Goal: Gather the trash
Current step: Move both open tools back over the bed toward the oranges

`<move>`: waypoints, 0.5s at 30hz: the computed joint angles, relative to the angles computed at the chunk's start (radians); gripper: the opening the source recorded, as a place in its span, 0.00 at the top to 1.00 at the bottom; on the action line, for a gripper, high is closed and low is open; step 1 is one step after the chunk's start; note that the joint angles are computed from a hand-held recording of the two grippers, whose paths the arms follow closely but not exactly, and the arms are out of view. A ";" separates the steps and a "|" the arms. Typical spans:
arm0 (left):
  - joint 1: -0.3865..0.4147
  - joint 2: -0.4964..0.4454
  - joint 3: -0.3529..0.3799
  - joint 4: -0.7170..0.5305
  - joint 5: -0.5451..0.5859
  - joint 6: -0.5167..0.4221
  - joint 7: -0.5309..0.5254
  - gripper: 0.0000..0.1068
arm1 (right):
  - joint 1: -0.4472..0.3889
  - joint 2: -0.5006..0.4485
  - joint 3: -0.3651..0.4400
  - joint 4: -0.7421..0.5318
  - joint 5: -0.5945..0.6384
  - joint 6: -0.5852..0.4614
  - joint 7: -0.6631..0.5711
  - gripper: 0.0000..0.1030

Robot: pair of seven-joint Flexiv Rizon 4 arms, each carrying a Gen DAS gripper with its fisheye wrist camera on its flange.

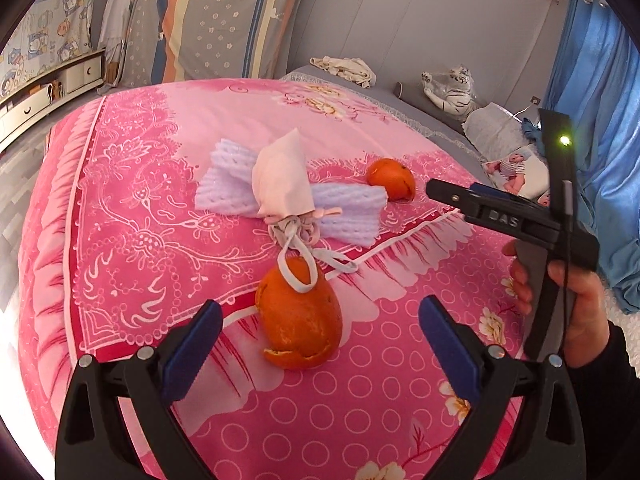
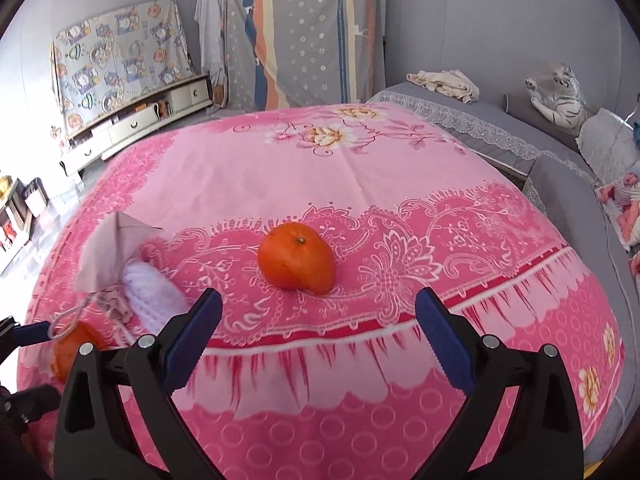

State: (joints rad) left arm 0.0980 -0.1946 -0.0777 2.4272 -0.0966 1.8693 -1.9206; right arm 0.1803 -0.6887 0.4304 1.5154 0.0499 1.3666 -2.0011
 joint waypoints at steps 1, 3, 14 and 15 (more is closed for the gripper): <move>0.011 -0.001 -0.010 -0.002 0.004 -0.004 -0.003 0.11 | 0.015 -0.005 -0.018 -0.008 -0.010 -0.006 0.011 0.10; 0.068 -0.002 -0.059 -0.004 0.027 -0.013 -0.016 0.11 | 0.041 -0.023 -0.046 -0.033 -0.031 -0.024 0.030 0.10; 0.176 -0.025 -0.155 -0.020 0.055 -0.031 -0.037 0.13 | 0.107 -0.098 -0.092 -0.154 -0.074 -0.121 0.051 0.10; 0.162 -0.027 -0.142 -0.021 0.050 -0.033 -0.034 0.15 | 0.114 -0.106 -0.097 -0.167 -0.076 -0.128 0.055 0.10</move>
State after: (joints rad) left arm 0.2601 -0.2212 -0.2201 2.4057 -0.0470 1.8363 -1.9544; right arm 0.2939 -0.7947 0.3334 1.3489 -0.0263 1.2388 -1.9462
